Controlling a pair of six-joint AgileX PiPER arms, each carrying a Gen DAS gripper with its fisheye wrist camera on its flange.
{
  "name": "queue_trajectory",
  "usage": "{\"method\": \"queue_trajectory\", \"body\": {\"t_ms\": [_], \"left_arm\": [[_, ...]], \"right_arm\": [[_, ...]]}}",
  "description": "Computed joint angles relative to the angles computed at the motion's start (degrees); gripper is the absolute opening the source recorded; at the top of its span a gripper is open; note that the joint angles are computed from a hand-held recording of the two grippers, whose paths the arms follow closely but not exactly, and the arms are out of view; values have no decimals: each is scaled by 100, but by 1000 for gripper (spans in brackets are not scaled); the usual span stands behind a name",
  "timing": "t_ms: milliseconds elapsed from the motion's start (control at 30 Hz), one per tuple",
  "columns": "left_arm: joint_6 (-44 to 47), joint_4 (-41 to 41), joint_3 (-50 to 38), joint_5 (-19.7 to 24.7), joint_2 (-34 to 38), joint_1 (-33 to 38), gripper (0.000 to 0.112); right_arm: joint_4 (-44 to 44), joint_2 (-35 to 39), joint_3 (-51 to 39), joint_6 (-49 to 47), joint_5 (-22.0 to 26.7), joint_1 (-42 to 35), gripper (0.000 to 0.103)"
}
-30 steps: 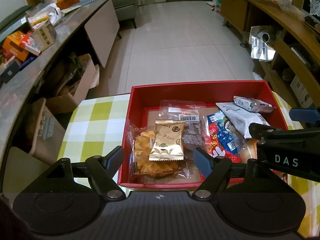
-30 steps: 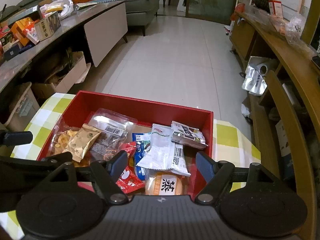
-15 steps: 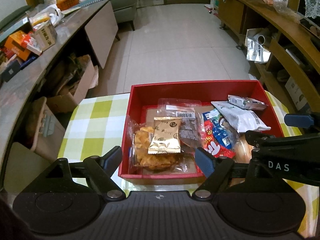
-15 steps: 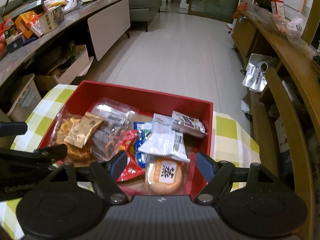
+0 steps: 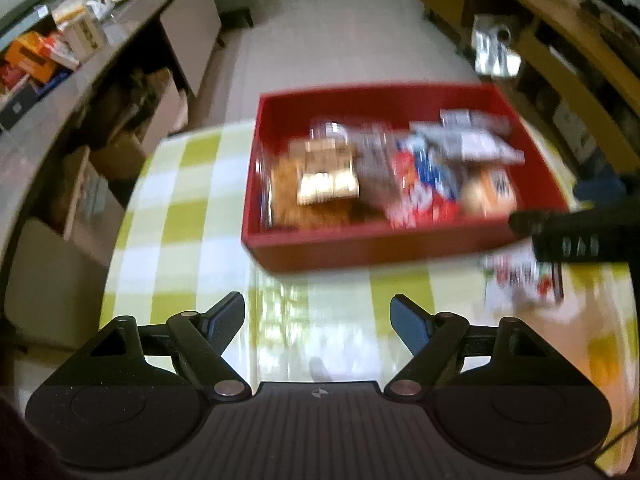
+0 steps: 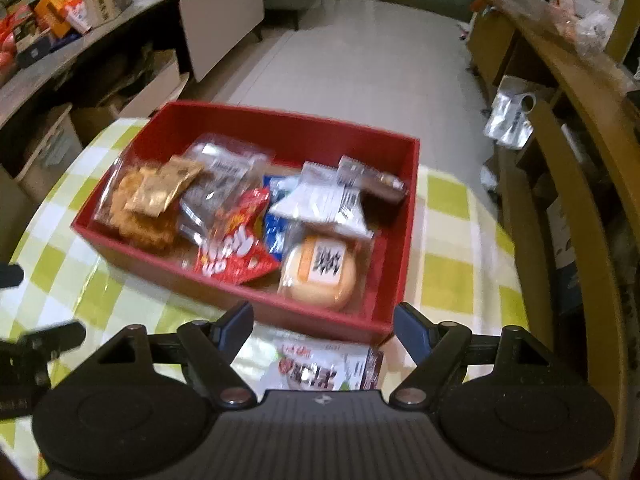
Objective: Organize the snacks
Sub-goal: 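Move the left tool to the red-and-white bag while the right tool reaches the white pouch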
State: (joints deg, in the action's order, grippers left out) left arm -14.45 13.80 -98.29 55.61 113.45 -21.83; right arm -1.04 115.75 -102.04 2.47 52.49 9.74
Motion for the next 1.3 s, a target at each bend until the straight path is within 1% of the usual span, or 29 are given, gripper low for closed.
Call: {"method": "queue_trajectory", "body": {"t_ms": [100, 167, 267, 400, 467, 533, 667, 733, 767, 800, 833, 1000, 1100, 1167, 1200, 1300], "left_arm": [[268, -149, 644, -79, -287, 14, 85], [620, -319, 1059, -146, -478, 28, 85], [1427, -722, 1686, -245, -795, 99, 85], [2465, -1035, 2281, -388, -1062, 156, 85], [2999, -1250, 2468, -346, -1113, 175, 85], [3389, -1289, 2642, -316, -1125, 122, 85], [3973, -1048, 3191, -601, -1242, -65, 85], [4038, -779, 3413, -913, -1246, -128, 85], [4032, -682, 3454, -1027, -1196, -122, 90], [4100, -749, 3414, -1054, -1133, -52, 93], [4182, -904, 3301, -1030, -1055, 50, 92], [4422, -1412, 2587, -604, -570, 341, 93], [4128, -1464, 2289, -278, -375, 384, 93], [3710, -1476, 2135, -72, -304, 397, 88], [3544, -1420, 2063, -36, -275, 368, 87], [3017, -1287, 2156, -20, -383, 255, 77]], "right_arm": [[95, -25, 142, -148, 53, -20, 86], [99, -55, 233, -183, 76, -41, 86], [150, -143, 403, -292, 22, -83, 86], [148, -178, 537, -377, 21, -96, 86], [144, -173, 573, -393, 42, -86, 86], [127, -154, 581, -416, 67, -73, 86], [118, -78, 524, -438, 127, -36, 86], [123, -15, 462, -439, 179, -13, 86], [120, 17, 431, -439, 200, -1, 86], [117, 50, 396, -440, 222, 6, 86], [114, 78, 364, -443, 243, 11, 86], [148, 220, 195, -501, 384, -11, 86], [124, 331, 75, -487, 534, -76, 86], [127, 455, -62, -402, 683, -163, 87], [133, 494, -100, -370, 724, -203, 87], [225, 647, -304, -305, 853, -315, 87]]}}
